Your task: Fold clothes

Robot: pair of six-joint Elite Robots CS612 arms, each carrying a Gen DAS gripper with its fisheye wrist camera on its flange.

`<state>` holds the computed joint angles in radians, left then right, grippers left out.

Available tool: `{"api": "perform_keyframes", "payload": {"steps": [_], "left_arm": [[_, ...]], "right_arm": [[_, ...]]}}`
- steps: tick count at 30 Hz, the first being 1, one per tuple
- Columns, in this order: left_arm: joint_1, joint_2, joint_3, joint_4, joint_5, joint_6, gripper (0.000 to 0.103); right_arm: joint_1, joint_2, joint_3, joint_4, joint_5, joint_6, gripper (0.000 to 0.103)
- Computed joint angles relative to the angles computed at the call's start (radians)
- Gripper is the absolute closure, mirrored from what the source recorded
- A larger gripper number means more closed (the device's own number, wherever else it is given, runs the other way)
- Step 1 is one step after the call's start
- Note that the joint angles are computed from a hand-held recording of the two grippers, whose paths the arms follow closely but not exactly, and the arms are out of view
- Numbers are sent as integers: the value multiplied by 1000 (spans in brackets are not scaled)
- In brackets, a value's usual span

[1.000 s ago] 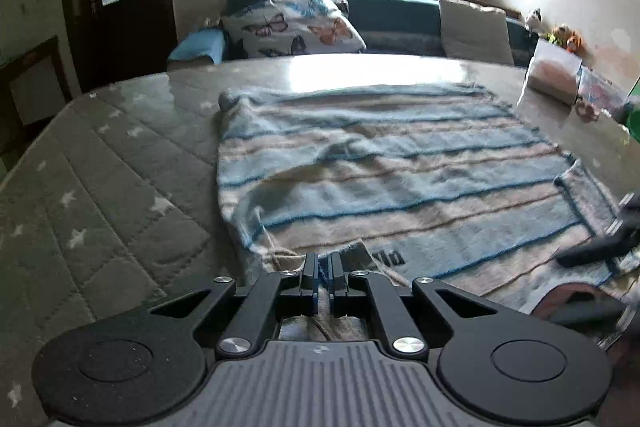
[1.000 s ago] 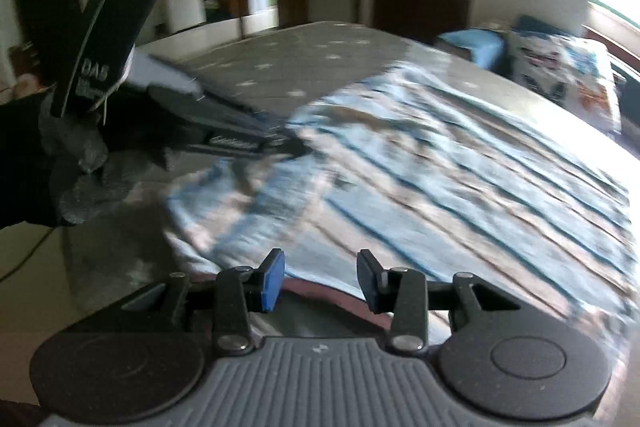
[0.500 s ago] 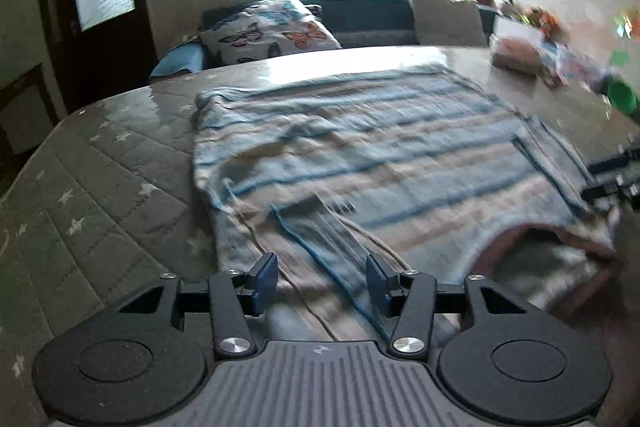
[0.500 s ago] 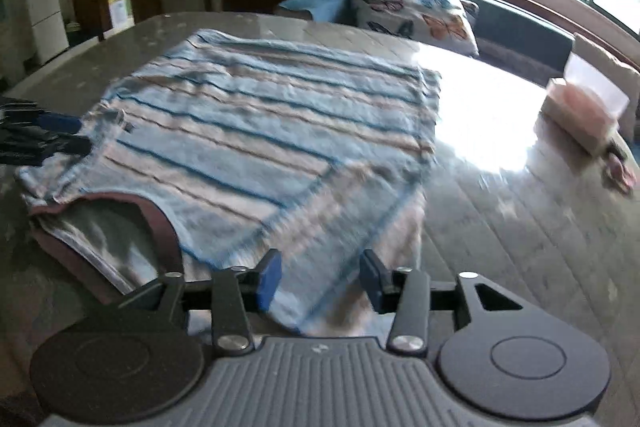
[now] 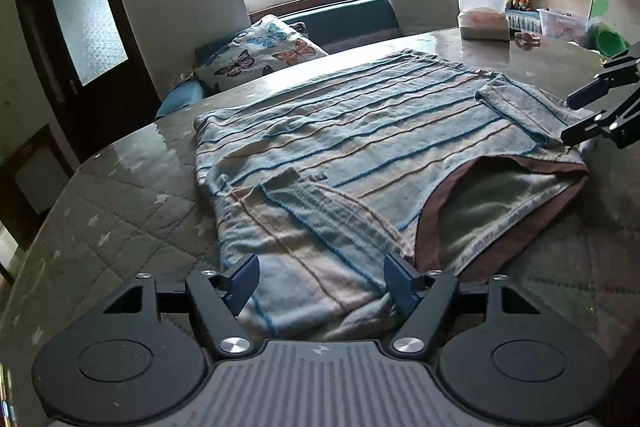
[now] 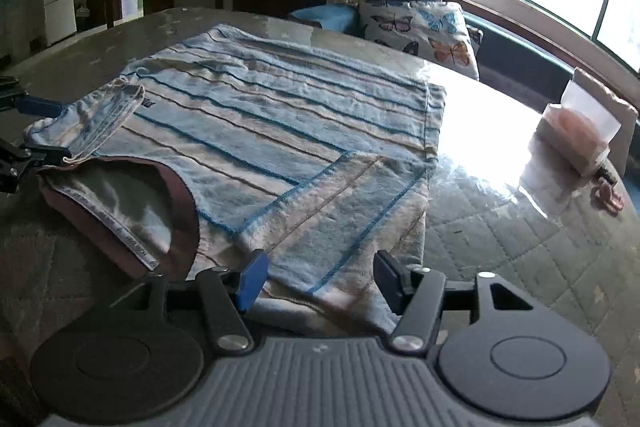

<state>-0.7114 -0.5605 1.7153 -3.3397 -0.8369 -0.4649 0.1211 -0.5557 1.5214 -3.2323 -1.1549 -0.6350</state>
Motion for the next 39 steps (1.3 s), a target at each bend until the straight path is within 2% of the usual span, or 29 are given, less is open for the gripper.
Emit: {"api": "perform_keyframes", "payload": {"steps": [8,12,14,19,22,25,28,30,34,39], "left_arm": [[-15,-24,47,-28,-9,48,32],[-21,-36,75,-56,-44,119,34],[-22,-38,80,-56,-60,165,40],[-9,-42,85,-54,-92,252,46],[4,-45,84,-51,-116,301,48],[16,-51,82,-37,-143,348,56],[32,-58,84,-40,-206,396,63],[42,-63,84,-36,-240,412,63],[62,-72,83,-25,-322,400,79],[58,-74,80,-6,-315,396,79]], "right_arm": [[-9,-21,29,25,32,-83,41],[-17,-42,45,72,39,-165,41],[-19,-47,48,94,31,-215,41],[-19,-46,31,141,15,-263,45],[-18,-41,15,154,7,-260,53],[-18,-38,0,182,10,-263,65],[-16,-37,-7,194,8,-275,68],[-15,-35,-10,192,5,-283,73],[-12,-32,-20,198,-1,-289,78],[-13,-32,-20,198,1,-315,78]]}}
